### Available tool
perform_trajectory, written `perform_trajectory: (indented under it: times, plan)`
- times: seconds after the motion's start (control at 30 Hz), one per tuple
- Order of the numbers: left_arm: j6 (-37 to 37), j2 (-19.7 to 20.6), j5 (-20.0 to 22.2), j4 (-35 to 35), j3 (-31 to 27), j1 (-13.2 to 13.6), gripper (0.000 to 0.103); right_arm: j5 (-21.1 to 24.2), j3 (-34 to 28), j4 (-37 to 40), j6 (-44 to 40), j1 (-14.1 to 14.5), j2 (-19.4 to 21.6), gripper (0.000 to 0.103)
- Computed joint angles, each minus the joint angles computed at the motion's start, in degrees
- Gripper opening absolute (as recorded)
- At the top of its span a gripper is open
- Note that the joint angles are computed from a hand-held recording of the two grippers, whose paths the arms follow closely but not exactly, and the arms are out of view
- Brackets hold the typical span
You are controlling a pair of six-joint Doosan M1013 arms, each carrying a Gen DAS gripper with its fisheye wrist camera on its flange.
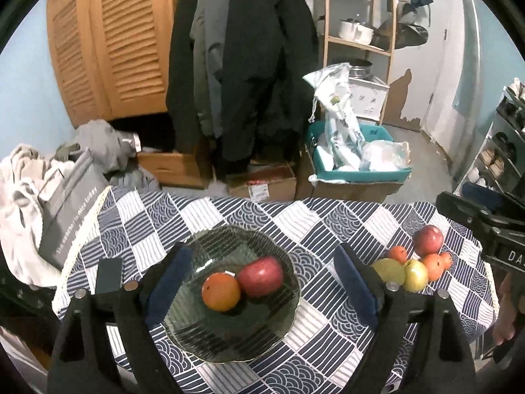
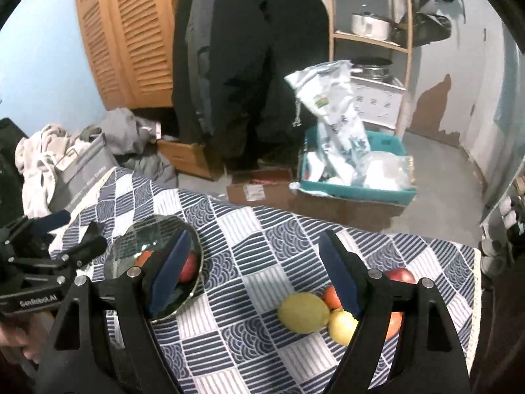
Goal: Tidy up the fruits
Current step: 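Withdraw both tools from the bowl back toward the remaining fruits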
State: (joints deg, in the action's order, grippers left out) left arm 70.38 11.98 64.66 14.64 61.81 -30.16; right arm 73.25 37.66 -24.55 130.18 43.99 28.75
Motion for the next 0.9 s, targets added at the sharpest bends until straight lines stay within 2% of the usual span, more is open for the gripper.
perform_trajectory:
  times: [0.13,0.27,0.57,0.9]
  plan:
    - [-0.2,0.2,-0.4,1.5,-0.7,-1.4,0.099,-1.2,4.0,-1.4,2.6,-0.3,-2.7,0.083]
    - [0.3,0.5,-0.5,2.1,-1.4,-2.6,0.102,-1.3,7.3,-3.7,5.3,-0.6,-5.1,0.084]
    - [1.9,2.3,1.5,1.5,-3.3,-4.8,0.102,-1.6,14.6,-6.6,11.4,-2.0,-10.2,0.084]
    - [3.9,4.8,4.1,-2.6,-5.5,-6.0,0.102,0.2,19.9,-7.2,13.7,-3.5,-13.6,0.085]
